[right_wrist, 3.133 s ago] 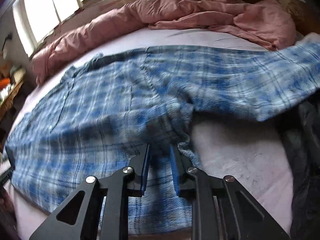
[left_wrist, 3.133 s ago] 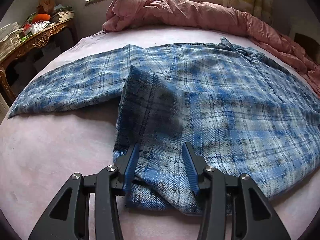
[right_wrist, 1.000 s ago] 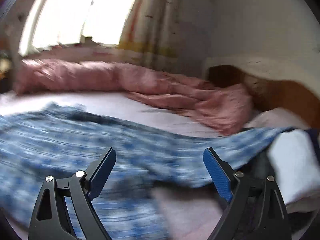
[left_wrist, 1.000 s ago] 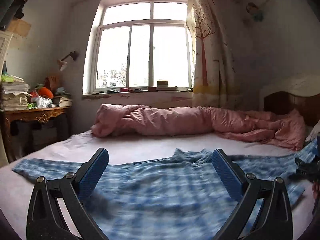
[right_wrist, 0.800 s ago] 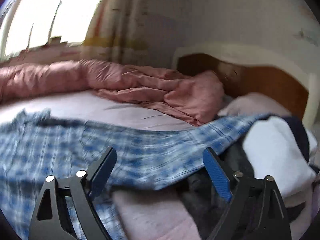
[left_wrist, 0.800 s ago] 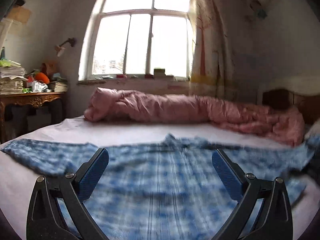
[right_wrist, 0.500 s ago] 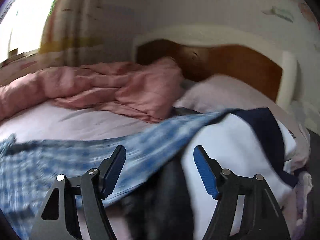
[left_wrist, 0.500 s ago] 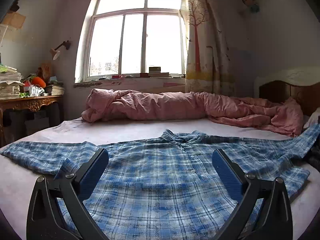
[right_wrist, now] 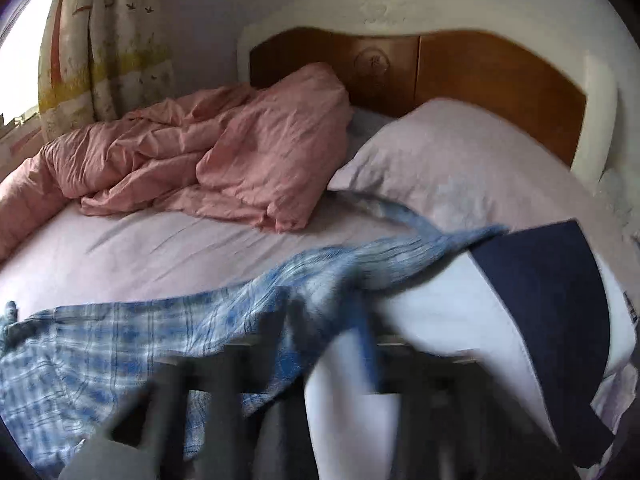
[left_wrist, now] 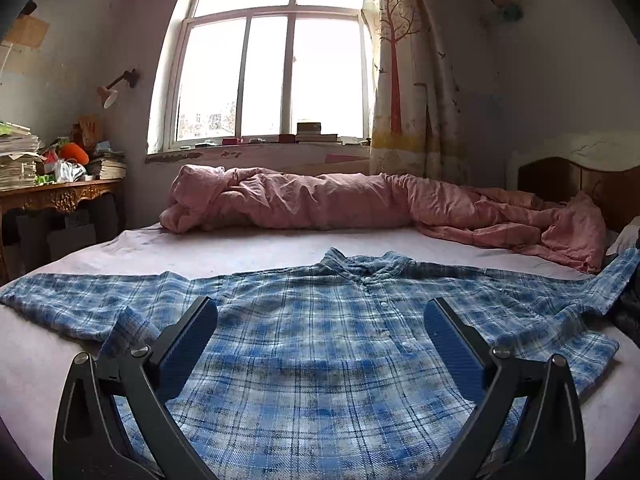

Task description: Fold large clothes

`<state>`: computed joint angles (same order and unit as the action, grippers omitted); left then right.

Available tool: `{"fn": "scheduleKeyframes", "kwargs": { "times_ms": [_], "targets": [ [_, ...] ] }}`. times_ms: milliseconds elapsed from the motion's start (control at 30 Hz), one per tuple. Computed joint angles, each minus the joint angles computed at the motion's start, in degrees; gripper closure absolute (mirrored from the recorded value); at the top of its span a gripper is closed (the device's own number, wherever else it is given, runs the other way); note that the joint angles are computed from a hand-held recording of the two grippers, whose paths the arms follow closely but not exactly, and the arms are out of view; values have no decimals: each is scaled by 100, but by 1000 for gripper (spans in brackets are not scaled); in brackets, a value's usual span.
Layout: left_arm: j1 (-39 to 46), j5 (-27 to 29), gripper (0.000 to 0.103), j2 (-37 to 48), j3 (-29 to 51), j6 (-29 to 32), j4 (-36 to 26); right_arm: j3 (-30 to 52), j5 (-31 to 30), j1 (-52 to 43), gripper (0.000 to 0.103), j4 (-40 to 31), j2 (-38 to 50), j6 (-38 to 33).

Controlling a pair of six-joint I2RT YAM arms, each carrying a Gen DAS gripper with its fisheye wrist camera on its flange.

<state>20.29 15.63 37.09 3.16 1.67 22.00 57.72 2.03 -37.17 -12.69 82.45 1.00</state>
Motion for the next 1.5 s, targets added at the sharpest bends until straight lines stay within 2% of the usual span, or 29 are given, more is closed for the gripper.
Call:
{"fn": "scheduleKeyframes", "kwargs": {
  "times_ms": [100,233,367,400,500,633,800,900,967,1000,1067,1133,1267,1300,1400,1467,1500],
  "targets": [
    [32,-3,1,134,44,-15,12,-349,260,391,98,195,-519,267],
    [182,118,0,184,61,-90,22,-602,-86,1241,98,116,-1278,400],
    [469,462,1,483,129,-182,147,-686,287,2835,98,-27,-1699,882],
    [614,693,0,710,168,-194,252,-736,497,3322,98,2,-1698,1002],
    [791,857,2,1368,396,-303,338,-975,1182,4785,98,208,-1385,1544],
    [1016,993,2,1441,408,-430,361,-1413,1308,6136,98,665,-871,2189],
    [906,905,5,1381,392,-349,313,-1567,1743,7253,98,815,-49,2331],
    [805,793,5,1331,374,-306,309,-1642,1388,7319,93,747,-8,2378],
    [793,778,5,1333,372,-309,307,-1829,782,7067,75,831,-281,2509],
    [791,775,5,1351,381,-314,301,-1897,375,6862,70,808,-439,2600],
    [772,753,5,1369,392,-326,288,-1925,-374,6465,52,639,-644,2614],
    [768,745,5,1356,396,-317,279,-1937,-695,6221,52,373,-921,2555],
    [419,517,6,832,260,36,102,-1612,-740,5825,52,-560,-1295,2316],
    [214,428,8,465,196,246,-98,-1605,-803,5582,52,-739,-1509,2310],
    [-944,-314,16,-600,268,832,-1114,-1774,-632,4972,52,-866,-2148,2258],
    [-1867,-990,18,-496,634,818,-1639,-1792,-188,4699,52,-971,-2290,2108],
    [-2272,-1146,21,-97,948,786,-1849,-1803,61,4562,52,-997,-2301,2025]
  ]
}}
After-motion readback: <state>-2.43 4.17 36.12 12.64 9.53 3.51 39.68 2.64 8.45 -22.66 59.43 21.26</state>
